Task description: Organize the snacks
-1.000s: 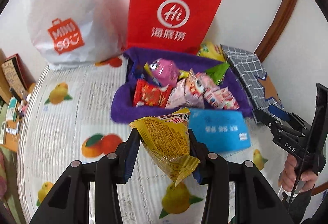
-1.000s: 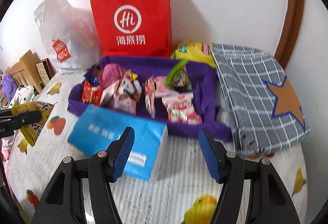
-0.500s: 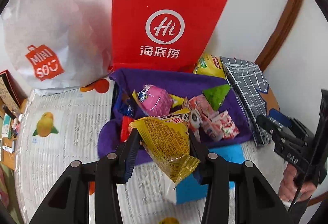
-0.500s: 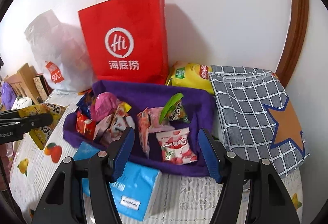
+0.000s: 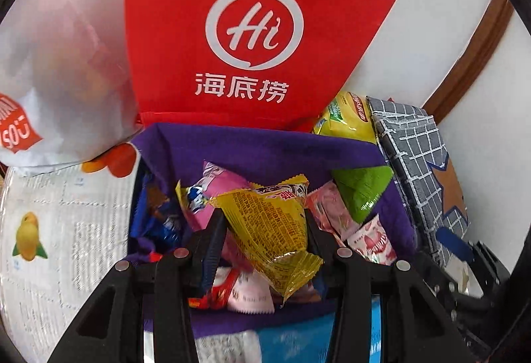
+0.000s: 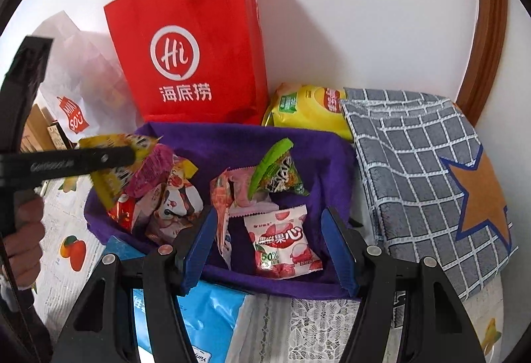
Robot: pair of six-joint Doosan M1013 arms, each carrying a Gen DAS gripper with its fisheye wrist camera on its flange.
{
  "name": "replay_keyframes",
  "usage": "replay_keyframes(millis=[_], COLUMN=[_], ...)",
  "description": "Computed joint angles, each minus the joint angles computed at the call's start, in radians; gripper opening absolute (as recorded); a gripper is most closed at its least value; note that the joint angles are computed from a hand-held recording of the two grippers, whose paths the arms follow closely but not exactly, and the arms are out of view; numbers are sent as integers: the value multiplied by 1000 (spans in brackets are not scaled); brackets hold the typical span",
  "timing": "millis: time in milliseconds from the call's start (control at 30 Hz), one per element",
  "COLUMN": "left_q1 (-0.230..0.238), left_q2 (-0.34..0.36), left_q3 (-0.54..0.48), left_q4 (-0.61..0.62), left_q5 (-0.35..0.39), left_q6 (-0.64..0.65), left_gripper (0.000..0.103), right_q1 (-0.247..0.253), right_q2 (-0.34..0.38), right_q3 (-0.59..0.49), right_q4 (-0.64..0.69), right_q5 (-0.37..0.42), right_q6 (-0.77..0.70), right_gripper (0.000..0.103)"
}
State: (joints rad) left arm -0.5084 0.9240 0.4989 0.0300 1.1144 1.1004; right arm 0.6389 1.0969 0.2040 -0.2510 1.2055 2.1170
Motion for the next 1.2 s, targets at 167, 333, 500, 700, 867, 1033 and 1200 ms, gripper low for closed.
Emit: replay_keyframes(millis=[167,333,500,700,867,1033,1200], left_q1=[-4,-3,3,-11,-30,-50,-74], left_q2=[28,23,39,-1,-73,-161,-253], left_q3=[-32,-19,-54,-14,84,213,346], left_q4=[12,20,-4,55,93,137,188], left_q5=[17,5,42,23,-7,-51,-106], left_q6=[9,22,18,6,4,-50,-108], left_gripper=[43,44,60,78,84,90,92], right_q1=[3,5,10,19,34,51,76], right_q2=[12,33,73,-8,-69,-144,-222], right_q3=[-17,-57,-142,5,90,202,315], right_q4=[-10,-11,-9,-30,-68,-99,-151], right_q5=[26,50,107,37,5,-38,-65], right_q6=[-6,-6,-22,18,76,144,202], right_gripper=[65,65,65,65,65,65,70])
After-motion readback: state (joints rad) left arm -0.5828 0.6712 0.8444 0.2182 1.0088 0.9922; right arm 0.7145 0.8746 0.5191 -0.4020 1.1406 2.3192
